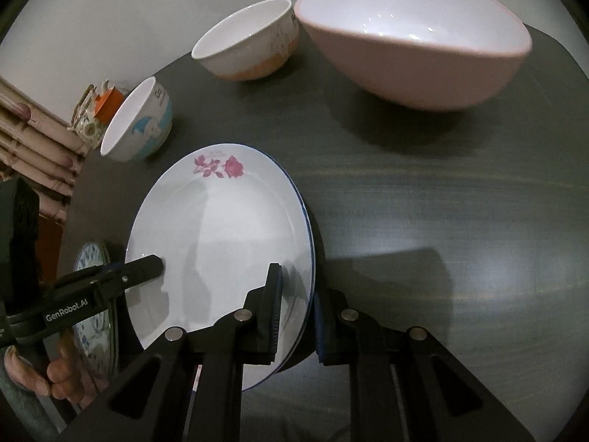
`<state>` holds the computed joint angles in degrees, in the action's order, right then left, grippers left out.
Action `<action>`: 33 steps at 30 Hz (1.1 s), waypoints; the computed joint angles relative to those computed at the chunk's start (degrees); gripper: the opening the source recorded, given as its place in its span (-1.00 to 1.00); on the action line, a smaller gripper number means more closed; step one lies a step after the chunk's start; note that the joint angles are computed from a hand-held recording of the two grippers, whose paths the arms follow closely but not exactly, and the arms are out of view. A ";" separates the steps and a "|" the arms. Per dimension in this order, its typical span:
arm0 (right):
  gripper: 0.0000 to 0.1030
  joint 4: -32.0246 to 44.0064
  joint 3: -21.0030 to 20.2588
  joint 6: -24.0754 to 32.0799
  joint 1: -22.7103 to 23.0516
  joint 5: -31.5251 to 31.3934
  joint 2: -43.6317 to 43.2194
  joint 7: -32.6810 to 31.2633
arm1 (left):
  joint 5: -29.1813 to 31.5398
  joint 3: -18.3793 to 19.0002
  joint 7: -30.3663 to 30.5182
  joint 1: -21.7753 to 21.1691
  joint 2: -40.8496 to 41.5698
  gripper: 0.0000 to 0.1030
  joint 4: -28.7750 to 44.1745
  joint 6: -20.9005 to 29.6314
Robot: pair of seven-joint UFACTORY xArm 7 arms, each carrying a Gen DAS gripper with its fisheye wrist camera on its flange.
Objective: Organize plates and bowls
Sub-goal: 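Grasp the pink-flower plate rim with the left tool beside the right tool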
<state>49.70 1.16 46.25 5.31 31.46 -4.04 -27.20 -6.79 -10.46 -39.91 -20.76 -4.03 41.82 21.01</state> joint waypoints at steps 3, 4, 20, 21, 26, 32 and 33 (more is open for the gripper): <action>-0.71 -2.51 -0.12 0.27 0.02 -0.38 -2.53 0.42 | 0.13 -0.45 -0.83 -0.36 -0.82 -0.60 -0.66 0.38; -0.71 -3.36 -0.19 0.30 0.12 -0.52 -3.38 0.57 | -0.01 -0.38 -0.70 -0.42 -0.71 -0.60 -0.53 0.54; -0.70 -13.63 -2.42 2.95 1.49 -3.50 -15.12 2.88 | 7.10 -1.05 -7.70 -1.82 6.18 -0.60 7.00 3.43; -0.69 -14.16 -2.40 2.94 1.62 -3.79 -15.77 3.26 | 6.90 -0.19 -7.40 -2.65 6.21 -0.60 7.09 3.46; -0.69 -16.04 -2.55 2.80 2.39 -5.04 -18.12 4.37 | 4.79 -0.23 -3.72 -0.81 3.64 -0.60 4.61 3.26; -0.69 -18.11 -3.00 2.71 3.15 -5.86 -20.63 4.85 | 5.85 -0.10 -4.27 -0.49 3.89 -0.60 5.27 3.09; -0.69 -18.26 -3.02 2.74 3.27 -5.93 -20.86 5.04 | 5.89 0.02 -4.06 -0.35 3.92 -0.60 5.52 3.13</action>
